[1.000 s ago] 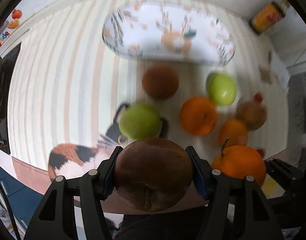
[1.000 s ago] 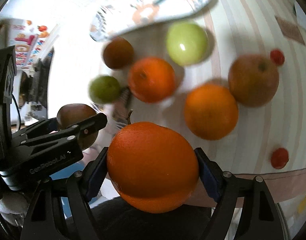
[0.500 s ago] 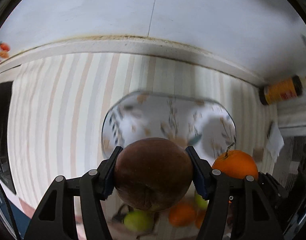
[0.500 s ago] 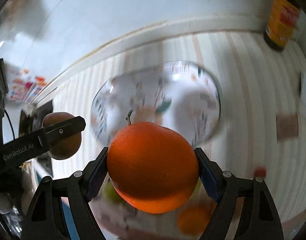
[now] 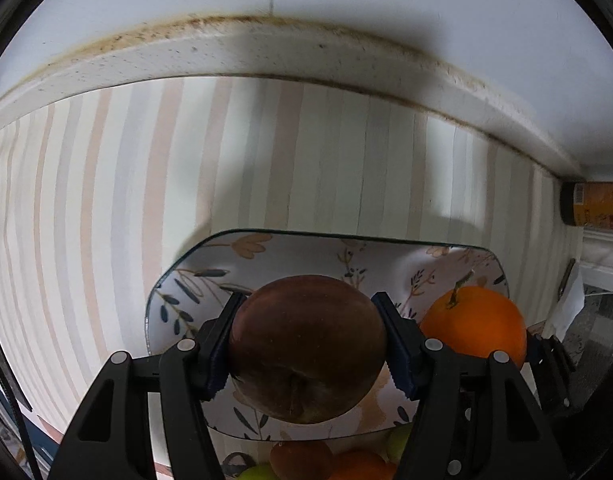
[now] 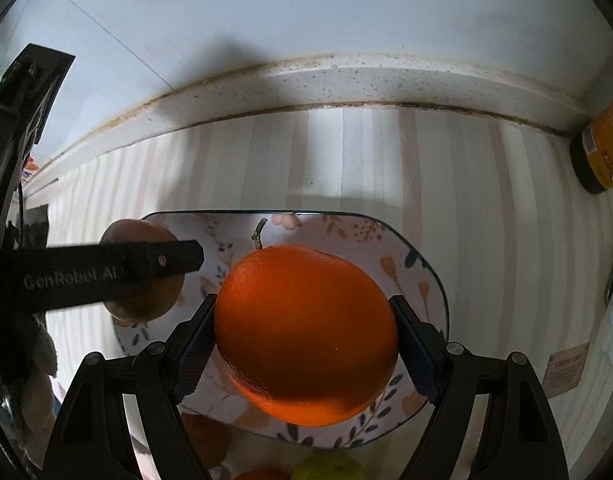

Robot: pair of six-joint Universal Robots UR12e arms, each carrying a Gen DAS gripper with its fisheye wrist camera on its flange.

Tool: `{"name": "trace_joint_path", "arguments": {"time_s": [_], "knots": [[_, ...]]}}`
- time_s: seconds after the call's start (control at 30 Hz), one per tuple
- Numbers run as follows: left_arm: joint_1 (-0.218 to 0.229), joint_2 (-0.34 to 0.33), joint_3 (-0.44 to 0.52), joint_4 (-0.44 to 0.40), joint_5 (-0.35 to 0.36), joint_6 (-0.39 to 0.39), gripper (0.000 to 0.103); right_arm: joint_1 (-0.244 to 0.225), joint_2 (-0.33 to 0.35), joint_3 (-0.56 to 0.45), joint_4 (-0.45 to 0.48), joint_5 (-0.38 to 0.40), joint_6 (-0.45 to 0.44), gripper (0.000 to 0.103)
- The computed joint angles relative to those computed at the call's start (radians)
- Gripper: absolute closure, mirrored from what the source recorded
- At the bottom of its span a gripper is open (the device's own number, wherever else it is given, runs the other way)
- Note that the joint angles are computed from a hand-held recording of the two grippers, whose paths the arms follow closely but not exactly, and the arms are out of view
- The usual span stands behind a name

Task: Organize fruits
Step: 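Carry the red apple and orange to the floral plate and release both, then lift both tools back from the plate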

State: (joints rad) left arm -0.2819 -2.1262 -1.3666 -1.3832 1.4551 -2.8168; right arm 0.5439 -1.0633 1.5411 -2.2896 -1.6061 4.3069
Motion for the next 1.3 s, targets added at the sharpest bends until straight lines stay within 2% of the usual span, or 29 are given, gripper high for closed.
{"name": "trace_joint_path", "arguments": {"time_s": [0.1, 0.2, 0.23, 0.3, 0.37, 0.53, 0.8, 0.97, 1.07, 1.2, 1.3], "knots": [[-0.005, 0.001, -0.005, -0.005, -0.001, 0.017, 0.042, -0.009, 0.016, 0.001, -0.023, 0.032, -0.005, 0.017], [-0.01, 0.009, -0.024, 0.027, 0.006, 0.03, 0.039, -0.015, 0.017, 0.022, -0.067, 0.055, -0.001, 0.017], [-0.015, 0.011, -0.033, 0.05, 0.016, 0.028, 0.024, -0.017, 0.016, 0.027, -0.075, 0.063, -0.001, 0.017], [-0.016, 0.019, -0.044, 0.077, 0.013, 0.03, 0.012, -0.019, 0.015, 0.03, -0.079, 0.075, 0.007, 0.014], [-0.014, 0.031, -0.057, 0.117, 0.004, 0.021, 0.012, -0.015, 0.009, 0.028, -0.072, 0.054, 0.004, 0.004], [-0.002, 0.068, -0.091, 0.172, -0.005, 0.022, 0.012, -0.006, -0.021, 0.023, -0.017, 0.015, 0.016, 0.004], [0.019, 0.183, -0.215, 0.315, 0.049, 0.054, 0.012, 0.042, -0.039, -0.035, 0.153, -0.051, 0.058, 0.004], [0.054, 0.252, -0.279, 0.347, 0.028, 0.093, 0.012, 0.084, -0.052, -0.063, 0.23, -0.097, 0.13, 0.004], [0.067, 0.296, -0.329, 0.398, 0.029, 0.113, 0.012, 0.112, -0.052, -0.09, 0.276, -0.137, 0.168, 0.004], [0.095, 0.356, -0.376, 0.424, 0.001, 0.135, 0.012, 0.146, -0.058, -0.113, 0.298, -0.171, 0.207, 0.004], [0.112, 0.397, -0.414, 0.443, -0.017, 0.151, 0.012, 0.182, -0.064, -0.139, 0.335, -0.226, 0.234, 0.004]]}}
